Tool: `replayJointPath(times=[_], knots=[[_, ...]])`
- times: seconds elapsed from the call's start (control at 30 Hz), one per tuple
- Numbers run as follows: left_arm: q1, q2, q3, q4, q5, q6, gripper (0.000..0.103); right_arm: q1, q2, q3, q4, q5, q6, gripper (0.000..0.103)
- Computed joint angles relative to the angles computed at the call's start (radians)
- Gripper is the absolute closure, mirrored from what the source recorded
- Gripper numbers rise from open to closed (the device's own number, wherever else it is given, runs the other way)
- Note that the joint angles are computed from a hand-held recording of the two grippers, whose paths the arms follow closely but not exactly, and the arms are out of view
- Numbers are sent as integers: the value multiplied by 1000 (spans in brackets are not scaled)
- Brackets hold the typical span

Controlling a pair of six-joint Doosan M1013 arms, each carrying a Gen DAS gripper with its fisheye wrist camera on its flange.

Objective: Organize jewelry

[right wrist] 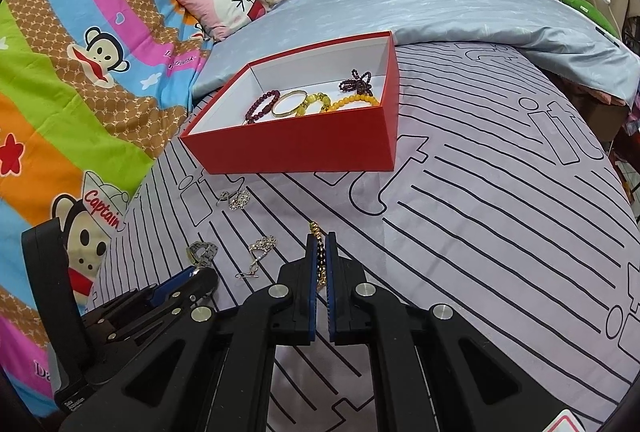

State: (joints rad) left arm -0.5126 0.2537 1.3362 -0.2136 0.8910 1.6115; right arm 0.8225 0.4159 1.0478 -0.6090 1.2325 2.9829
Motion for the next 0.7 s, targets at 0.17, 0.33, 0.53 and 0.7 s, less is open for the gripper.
replayJointPath(times=[0.17, 0.33, 0.53, 0.7], knots=[[4, -2, -7, -27, 15, 10, 84, 3, 1, -6, -2, -2, -6, 99], [10, -14, -13, -59, 17, 23, 85, 11, 5, -26, -20, 2, -15, 99], [14, -23, -33, -84, 15, 39, 85, 15, 4, -45, -47, 5, -24, 99], [15, -15, -71, -93, 22, 50, 85, 7, 1, -61, -58, -12, -37, 99]])
